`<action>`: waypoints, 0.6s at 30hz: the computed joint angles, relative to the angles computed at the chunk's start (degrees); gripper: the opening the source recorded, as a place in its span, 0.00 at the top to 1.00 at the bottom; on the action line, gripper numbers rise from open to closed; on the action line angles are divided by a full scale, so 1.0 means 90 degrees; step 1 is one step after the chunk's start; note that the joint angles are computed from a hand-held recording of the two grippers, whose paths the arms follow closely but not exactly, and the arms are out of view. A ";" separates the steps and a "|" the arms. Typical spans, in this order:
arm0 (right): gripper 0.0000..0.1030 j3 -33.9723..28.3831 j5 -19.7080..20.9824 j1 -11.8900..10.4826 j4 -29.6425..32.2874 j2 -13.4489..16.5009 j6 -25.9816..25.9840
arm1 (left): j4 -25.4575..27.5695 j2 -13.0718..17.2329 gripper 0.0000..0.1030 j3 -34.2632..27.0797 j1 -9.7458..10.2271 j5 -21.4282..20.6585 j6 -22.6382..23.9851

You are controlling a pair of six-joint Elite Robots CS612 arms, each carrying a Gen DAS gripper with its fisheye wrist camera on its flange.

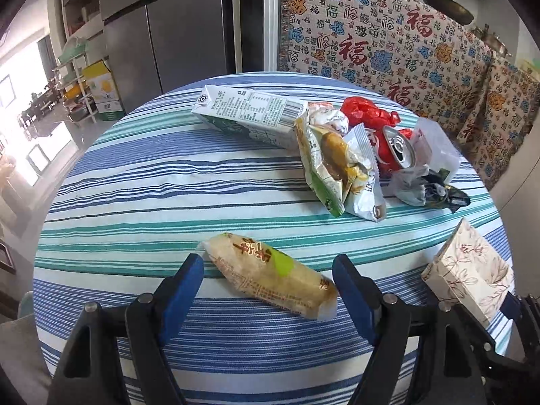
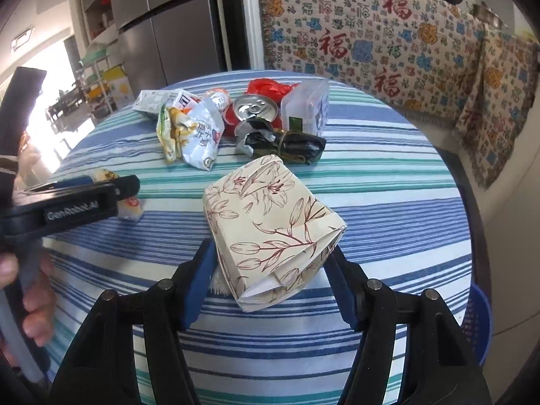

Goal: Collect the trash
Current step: 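Grasp the floral paper box with the right tool while the left tool grasps the bread bag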

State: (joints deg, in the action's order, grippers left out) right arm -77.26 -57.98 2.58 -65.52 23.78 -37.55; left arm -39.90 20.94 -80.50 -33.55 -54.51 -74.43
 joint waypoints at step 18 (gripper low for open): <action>0.20 0.0343 0.1087 -0.0187 0.2305 -0.0523 -0.1735 | -0.0852 0.0838 0.23 -0.1835 0.0106 -0.1239 0.2204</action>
